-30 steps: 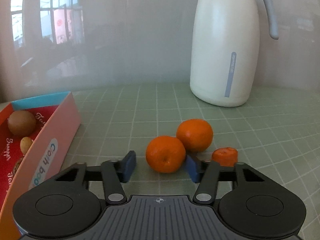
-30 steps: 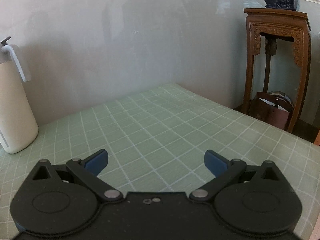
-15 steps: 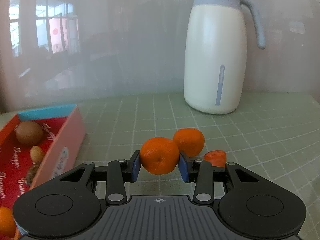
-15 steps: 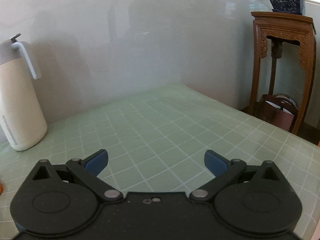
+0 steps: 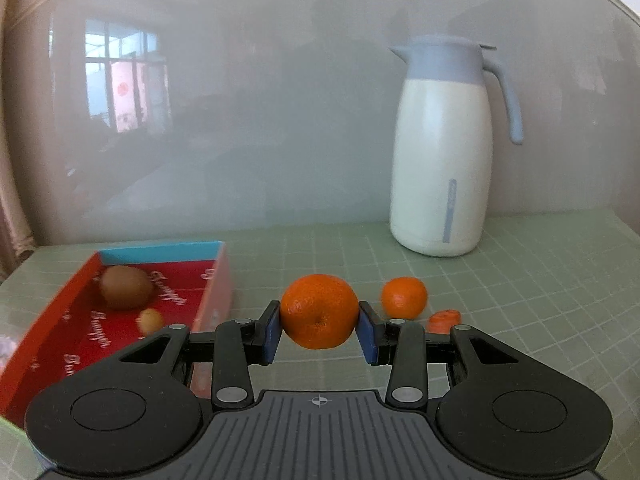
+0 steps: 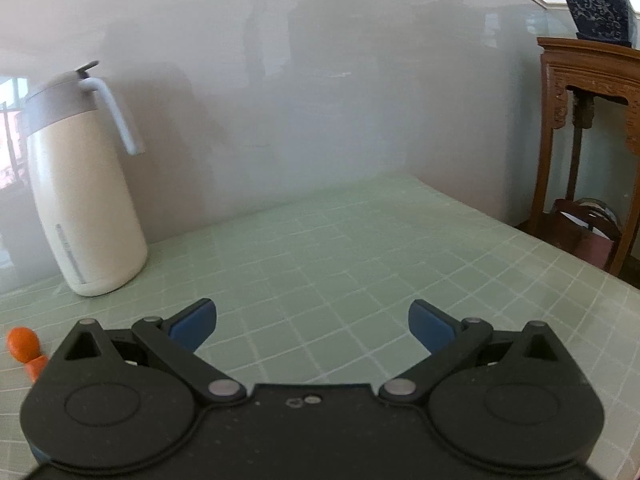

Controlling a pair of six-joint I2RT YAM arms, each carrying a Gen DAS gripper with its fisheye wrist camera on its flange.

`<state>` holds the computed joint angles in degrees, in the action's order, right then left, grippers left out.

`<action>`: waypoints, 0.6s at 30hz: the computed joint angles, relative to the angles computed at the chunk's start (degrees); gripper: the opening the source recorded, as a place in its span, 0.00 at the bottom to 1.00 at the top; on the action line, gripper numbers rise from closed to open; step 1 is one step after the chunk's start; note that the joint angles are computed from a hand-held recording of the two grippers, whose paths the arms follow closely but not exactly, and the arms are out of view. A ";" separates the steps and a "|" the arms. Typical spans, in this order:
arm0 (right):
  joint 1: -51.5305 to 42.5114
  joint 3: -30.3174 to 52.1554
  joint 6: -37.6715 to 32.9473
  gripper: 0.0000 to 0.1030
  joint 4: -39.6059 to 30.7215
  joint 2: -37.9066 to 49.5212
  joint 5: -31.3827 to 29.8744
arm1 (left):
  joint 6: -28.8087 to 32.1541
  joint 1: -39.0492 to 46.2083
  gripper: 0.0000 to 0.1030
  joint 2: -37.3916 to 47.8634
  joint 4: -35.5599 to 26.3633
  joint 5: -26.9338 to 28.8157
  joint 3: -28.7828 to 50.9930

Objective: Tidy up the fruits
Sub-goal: 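Carry the mandarin into the box and open the left tool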

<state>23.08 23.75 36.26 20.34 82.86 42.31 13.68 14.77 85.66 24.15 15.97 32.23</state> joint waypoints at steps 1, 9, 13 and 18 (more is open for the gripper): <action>0.59 0.53 0.20 1.00 -0.33 0.38 0.19 | 0.24 0.87 0.39 -0.61 -0.32 0.46 -0.11; 5.25 4.64 1.15 1.00 -2.01 3.65 1.84 | 2.12 8.58 0.39 -0.85 -0.89 4.73 0.65; 7.47 7.19 1.82 1.00 -3.25 5.45 2.50 | 2.78 11.89 0.39 0.47 -0.73 5.98 1.65; 10.38 10.39 2.05 1.00 -3.84 8.46 3.05 | 3.80 15.77 0.39 2.60 -0.63 7.24 3.08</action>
